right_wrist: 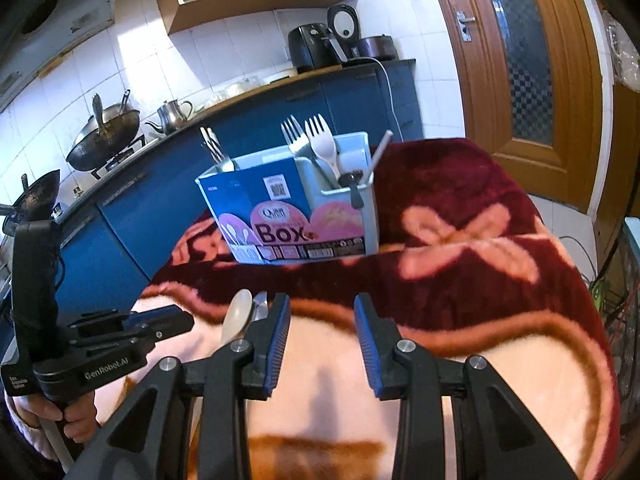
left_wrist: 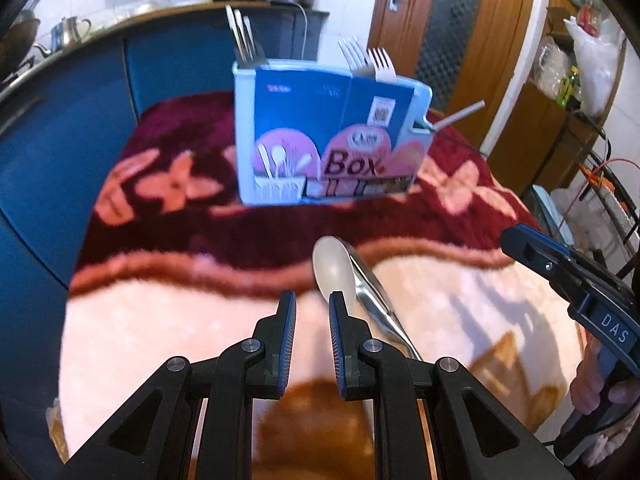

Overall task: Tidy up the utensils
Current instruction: 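Move both open tools back down toward the beige spoon and knife, then grasp the beige plastic spoon with the left tool while the right tool grasps the metal knife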

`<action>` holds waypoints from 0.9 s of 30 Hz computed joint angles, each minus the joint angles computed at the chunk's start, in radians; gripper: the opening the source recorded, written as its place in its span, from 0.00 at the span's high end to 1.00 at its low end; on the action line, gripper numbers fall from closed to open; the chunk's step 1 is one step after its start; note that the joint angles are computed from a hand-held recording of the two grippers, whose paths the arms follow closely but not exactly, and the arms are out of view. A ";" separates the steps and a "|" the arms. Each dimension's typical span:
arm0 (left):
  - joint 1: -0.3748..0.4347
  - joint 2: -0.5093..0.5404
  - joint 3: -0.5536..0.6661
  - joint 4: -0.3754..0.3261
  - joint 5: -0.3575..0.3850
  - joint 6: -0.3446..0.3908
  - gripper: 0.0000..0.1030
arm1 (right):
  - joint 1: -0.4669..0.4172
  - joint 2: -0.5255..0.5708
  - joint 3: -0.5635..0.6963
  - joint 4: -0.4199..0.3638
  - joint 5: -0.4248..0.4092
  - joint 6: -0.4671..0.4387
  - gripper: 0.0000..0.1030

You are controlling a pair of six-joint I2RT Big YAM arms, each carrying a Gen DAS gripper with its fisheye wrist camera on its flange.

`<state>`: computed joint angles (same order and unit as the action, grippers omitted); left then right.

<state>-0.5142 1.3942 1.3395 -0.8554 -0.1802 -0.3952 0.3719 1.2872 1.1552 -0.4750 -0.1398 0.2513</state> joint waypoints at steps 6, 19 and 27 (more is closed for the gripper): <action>-0.004 0.023 0.011 -0.019 0.054 -0.011 0.84 | -0.007 0.008 -0.004 -0.018 -0.010 0.010 0.63; -0.006 0.089 0.063 -0.094 0.089 -0.017 0.82 | -0.012 0.015 -0.007 -0.040 -0.021 0.009 0.62; 0.015 0.091 0.048 -0.053 0.132 -0.048 0.88 | -0.001 0.023 0.006 -0.058 -0.010 0.000 0.62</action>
<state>-0.4993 1.4847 1.3880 -0.9084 -0.0485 -0.4435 0.3707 1.3106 1.1614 -0.5333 -0.1495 0.2514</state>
